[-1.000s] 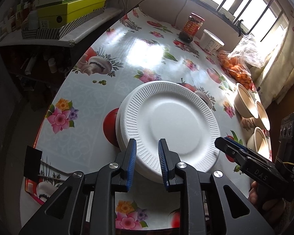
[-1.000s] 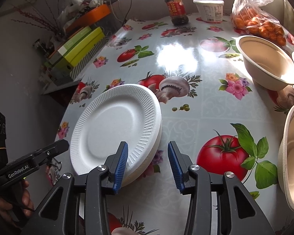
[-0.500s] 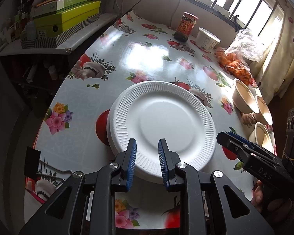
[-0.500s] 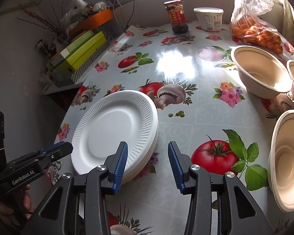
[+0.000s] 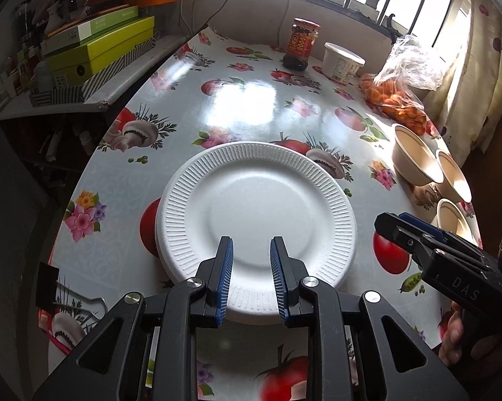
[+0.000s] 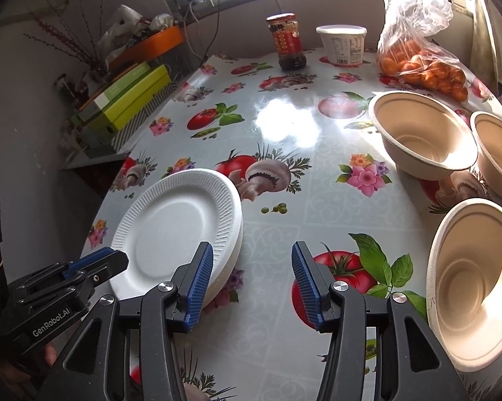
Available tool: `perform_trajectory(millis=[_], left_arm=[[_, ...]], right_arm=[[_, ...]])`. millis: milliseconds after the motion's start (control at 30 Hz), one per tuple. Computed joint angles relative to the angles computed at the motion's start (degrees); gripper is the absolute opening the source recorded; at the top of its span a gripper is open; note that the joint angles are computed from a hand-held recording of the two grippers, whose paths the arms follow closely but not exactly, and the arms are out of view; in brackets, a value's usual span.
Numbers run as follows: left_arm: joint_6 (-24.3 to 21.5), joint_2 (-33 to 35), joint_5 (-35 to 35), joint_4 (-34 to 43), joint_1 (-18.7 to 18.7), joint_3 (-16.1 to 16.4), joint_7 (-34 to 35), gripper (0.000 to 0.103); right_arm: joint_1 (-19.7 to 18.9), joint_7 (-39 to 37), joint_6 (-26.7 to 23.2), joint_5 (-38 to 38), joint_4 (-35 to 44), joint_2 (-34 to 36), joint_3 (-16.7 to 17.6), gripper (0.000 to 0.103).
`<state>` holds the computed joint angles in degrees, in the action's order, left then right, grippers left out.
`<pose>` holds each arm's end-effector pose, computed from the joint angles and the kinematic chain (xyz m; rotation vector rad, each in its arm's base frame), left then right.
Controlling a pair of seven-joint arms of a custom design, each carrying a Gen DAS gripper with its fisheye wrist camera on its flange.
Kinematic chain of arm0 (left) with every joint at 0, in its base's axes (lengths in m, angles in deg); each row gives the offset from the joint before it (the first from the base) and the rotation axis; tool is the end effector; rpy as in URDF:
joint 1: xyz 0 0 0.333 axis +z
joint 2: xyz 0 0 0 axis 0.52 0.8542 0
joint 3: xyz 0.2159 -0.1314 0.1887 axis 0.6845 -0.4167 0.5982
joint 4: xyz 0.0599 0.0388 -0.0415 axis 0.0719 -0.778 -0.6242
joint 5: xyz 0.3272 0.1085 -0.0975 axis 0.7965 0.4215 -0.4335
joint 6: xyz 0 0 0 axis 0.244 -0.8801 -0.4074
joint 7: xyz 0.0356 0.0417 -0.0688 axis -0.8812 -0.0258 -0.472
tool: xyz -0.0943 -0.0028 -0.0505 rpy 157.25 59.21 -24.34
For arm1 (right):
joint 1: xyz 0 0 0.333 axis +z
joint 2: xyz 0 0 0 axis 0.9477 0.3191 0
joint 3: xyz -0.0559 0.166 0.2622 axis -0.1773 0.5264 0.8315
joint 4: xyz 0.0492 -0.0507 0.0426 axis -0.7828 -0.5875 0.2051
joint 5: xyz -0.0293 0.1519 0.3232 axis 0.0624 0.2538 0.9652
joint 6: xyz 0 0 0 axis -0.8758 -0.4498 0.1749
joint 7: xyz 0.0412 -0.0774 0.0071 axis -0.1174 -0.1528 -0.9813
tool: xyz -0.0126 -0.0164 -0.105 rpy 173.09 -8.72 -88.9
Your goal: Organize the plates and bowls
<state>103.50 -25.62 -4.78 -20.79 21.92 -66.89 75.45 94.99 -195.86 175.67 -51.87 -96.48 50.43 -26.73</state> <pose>0.6156 -0.2415 0.3596 -1.4677 2.4523 -0.8862 0.5310 0.2421 0.3549 -1.3521 2.0918 -0.4726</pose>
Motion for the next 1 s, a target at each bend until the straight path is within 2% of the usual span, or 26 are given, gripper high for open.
perform_trajectory(millis=[333, 533, 633, 733, 933, 1000], left_arm=[[1.2, 1.1, 2.3, 1.2, -2.1, 0.4, -0.8, 0.024], [0.6, 1.7, 3.0, 2.6, -2.5, -0.4, -0.6, 0.024], [0.7, 2.0, 4.0, 3.4, -3.8, 0.2, -1.2, 0.024], [-0.4, 2.7, 3.5, 4.9, -3.3, -1.2, 0.0, 0.024], [0.4, 3.1, 4.6, 6.3, -5.7, -0.9, 0.0, 0.024], [0.2, 3.3, 4.2, 6.7, -5.5, -2.0, 1.1, 0.024]], right_arm=[[-1.0, 2.5, -2.1, -2.4, -1.5, -1.7, -0.1, 0.051], [-2.3, 3.1, -4.4, -3.9, -2.5, -3.4, 0.9, 0.053], [-3.2, 2.8, -5.8, -3.7, -3.4, -4.5, 1.6, 0.053], [-4.0, 2.6, -7.3, -3.3, -4.5, -6.0, 2.3, 0.054], [-5.9, 3.4, -9.8, -4.7, -7.1, -9.4, 3.5, 0.054], [-6.6, 3.7, -10.8, -5.2, -8.0, -10.5, 3.9, 0.054]])
